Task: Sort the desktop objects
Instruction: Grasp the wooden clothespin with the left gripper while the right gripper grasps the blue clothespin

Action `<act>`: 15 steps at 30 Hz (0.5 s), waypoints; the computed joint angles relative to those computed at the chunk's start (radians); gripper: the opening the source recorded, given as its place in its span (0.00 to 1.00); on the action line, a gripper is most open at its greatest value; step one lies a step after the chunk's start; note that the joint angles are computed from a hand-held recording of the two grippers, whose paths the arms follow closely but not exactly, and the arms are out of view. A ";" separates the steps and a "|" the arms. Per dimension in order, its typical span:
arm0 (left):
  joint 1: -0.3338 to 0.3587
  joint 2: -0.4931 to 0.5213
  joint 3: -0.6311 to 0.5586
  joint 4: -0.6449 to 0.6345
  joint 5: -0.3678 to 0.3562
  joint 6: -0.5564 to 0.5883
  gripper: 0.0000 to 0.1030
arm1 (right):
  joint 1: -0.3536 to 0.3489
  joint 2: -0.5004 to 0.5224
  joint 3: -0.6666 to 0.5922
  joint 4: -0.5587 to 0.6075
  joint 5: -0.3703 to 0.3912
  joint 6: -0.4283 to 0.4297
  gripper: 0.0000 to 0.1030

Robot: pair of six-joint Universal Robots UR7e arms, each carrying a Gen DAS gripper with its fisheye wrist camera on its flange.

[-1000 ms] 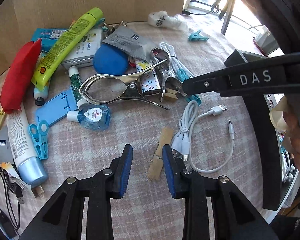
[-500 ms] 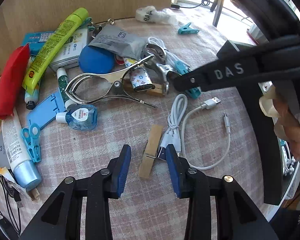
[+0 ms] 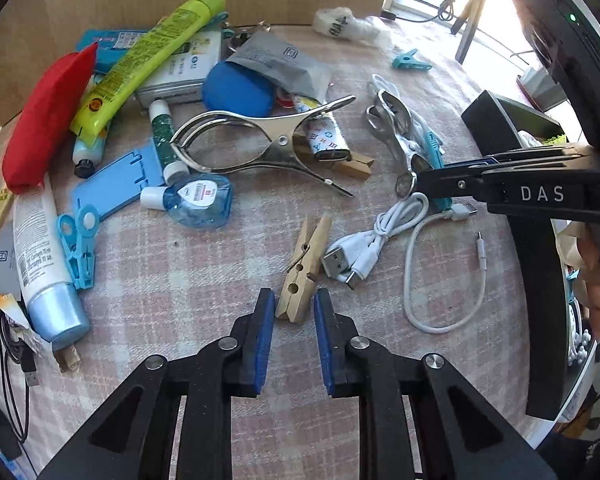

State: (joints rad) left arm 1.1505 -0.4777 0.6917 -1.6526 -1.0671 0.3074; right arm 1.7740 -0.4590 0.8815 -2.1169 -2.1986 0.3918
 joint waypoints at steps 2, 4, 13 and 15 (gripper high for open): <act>0.000 -0.002 0.001 0.003 -0.001 0.007 0.18 | 0.002 0.001 -0.001 0.004 -0.004 -0.001 0.17; 0.001 -0.004 0.005 -0.010 0.007 0.014 0.18 | 0.004 0.003 -0.005 0.009 -0.011 -0.002 0.17; -0.012 0.041 -0.039 -0.021 0.038 0.071 0.19 | 0.010 0.031 -0.053 0.028 -0.036 -0.006 0.17; -0.012 0.067 -0.090 0.005 0.032 0.055 0.11 | 0.010 0.028 -0.047 0.019 -0.031 -0.014 0.16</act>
State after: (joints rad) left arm 1.1387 -0.4102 0.6021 -1.6480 -1.0354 0.3619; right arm 1.7838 -0.4311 0.8347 -2.0975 -2.2297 0.3782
